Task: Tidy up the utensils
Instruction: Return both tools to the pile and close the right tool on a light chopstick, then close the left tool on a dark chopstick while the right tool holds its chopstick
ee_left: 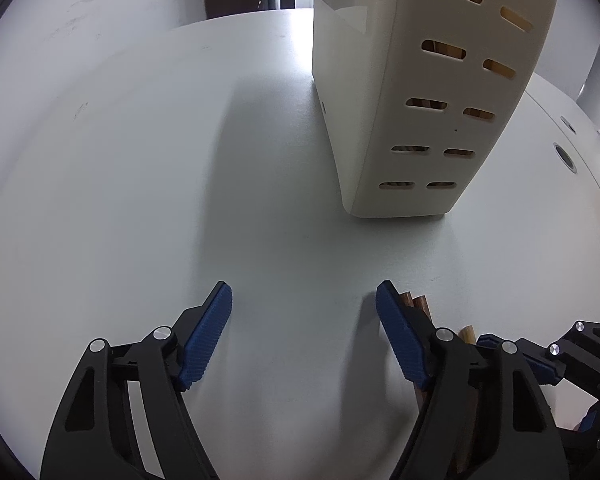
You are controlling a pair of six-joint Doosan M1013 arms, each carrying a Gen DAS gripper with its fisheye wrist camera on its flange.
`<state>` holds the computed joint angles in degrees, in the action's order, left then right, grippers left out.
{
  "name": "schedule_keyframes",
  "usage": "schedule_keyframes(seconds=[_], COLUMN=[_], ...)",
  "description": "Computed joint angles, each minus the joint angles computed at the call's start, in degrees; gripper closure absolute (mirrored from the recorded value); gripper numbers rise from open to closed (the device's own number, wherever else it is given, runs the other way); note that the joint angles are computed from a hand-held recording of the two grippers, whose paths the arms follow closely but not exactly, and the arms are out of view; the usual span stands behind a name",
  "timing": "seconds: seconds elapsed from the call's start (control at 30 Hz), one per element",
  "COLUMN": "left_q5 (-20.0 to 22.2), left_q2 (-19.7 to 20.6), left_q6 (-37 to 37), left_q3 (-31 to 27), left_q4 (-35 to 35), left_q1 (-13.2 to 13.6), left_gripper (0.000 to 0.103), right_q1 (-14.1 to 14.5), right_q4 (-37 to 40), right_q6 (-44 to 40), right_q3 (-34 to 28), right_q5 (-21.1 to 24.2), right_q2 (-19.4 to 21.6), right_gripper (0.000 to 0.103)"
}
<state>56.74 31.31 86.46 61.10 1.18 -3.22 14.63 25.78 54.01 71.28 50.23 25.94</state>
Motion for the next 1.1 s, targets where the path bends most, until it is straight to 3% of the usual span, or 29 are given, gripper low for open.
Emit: schedule_keyframes(seconds=[0.1,0.23,0.53,0.67,0.77,0.83,0.93,1.03,1.1], left_q5=[0.06,-0.03,0.98,1.35,1.74,1.67,2.45,3.08,4.58], left_q2=[0.20,0.27,0.48,0.93,0.93,0.50,0.50,0.48,0.83], left_q6=[0.09,0.98,0.19,-0.26,-1.12,-1.92,-1.93,-1.69,-1.70], left_q3=[-0.36,-0.31,-1.20,-1.82,-1.86,-1.23,-1.74,-1.83,-2.87], left_q4=[1.12,0.58,1.53,1.90,2.20,2.40,1.29,2.36,-2.24], left_q1=[-0.44,-0.50,-0.61,-0.84,-1.54,-2.00,-2.03,-2.49,-1.61], left_gripper=[0.030,0.033,0.049,0.055,0.064,0.082,0.096,0.096,0.088], right_q1=[0.05,-2.20,-7.30,-8.94,-9.97,-10.46,-11.04,-11.07,-11.05], right_q4=[0.30,6.62,27.12,32.78,36.35,38.03,39.83,40.48,41.09], right_q6=[0.31,-1.20,-3.79,-3.93,-4.64,-5.42,-6.21,-6.37,-6.77], right_q3=[-0.17,-0.10,-0.47,0.19,0.80,1.10,1.50,1.27,1.35], right_q5=[0.16,1.24,6.87,6.17,6.09,5.87,5.86,5.70,5.67], right_q2=[0.13,0.19,0.19,-0.22,-0.46,-0.62,-0.69,-0.29,-0.08], right_gripper=[0.093,0.096,0.096,0.096,0.096,0.096,0.096,0.096,0.096])
